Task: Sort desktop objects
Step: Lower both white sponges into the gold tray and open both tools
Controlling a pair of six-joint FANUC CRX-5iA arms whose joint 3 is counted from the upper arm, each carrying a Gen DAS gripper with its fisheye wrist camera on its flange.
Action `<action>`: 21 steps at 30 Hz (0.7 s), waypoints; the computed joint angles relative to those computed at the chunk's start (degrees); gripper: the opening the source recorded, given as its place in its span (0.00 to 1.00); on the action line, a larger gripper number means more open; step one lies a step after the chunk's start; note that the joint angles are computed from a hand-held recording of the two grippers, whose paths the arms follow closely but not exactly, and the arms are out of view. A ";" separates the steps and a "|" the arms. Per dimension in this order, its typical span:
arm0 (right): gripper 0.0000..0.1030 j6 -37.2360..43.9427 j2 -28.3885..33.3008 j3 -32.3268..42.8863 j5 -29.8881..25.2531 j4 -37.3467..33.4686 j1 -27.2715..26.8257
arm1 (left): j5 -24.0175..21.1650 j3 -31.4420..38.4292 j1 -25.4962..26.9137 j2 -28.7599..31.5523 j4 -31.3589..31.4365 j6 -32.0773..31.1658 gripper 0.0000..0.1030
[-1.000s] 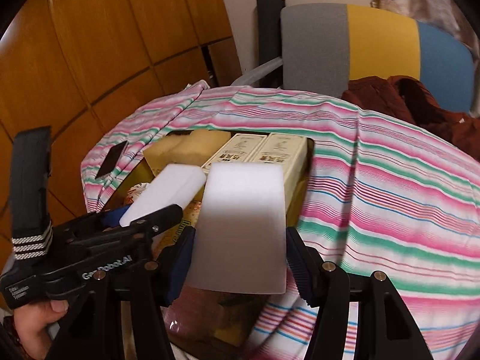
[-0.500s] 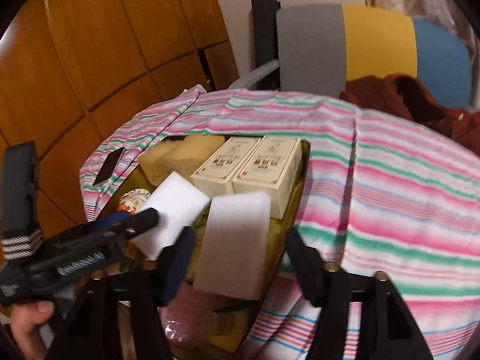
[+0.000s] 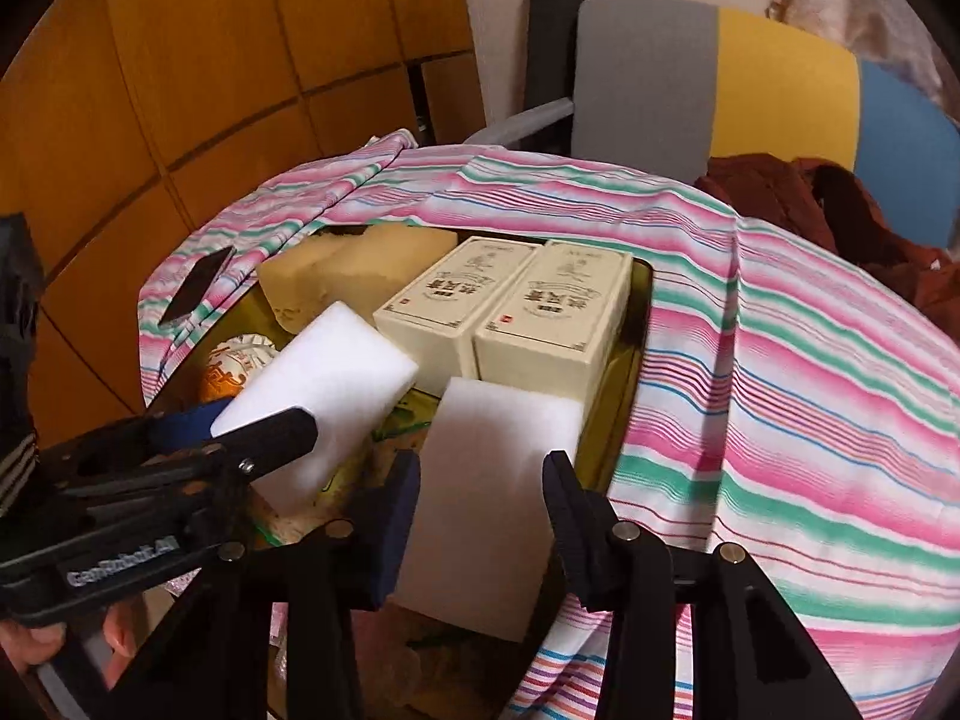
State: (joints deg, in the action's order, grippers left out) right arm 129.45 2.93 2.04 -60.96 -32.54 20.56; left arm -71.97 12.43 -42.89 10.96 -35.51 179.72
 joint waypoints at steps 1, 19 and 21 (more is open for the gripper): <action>0.45 0.15 -0.07 0.18 -0.45 -0.64 -0.59 | -1.34 0.69 -0.46 0.40 -0.42 0.05 0.63; 0.57 1.04 -4.07 -1.95 0.41 -3.43 -3.12 | -13.21 8.22 -2.77 5.74 -4.07 -6.51 0.62; 0.57 0.58 -3.85 -1.76 0.19 -3.51 -3.39 | -12.25 8.27 -3.12 5.78 -4.25 -6.82 0.62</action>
State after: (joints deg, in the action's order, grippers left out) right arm 130.03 -0.93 0.28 -60.77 -36.05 17.17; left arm -84.22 20.69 -46.01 16.73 -39.77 172.90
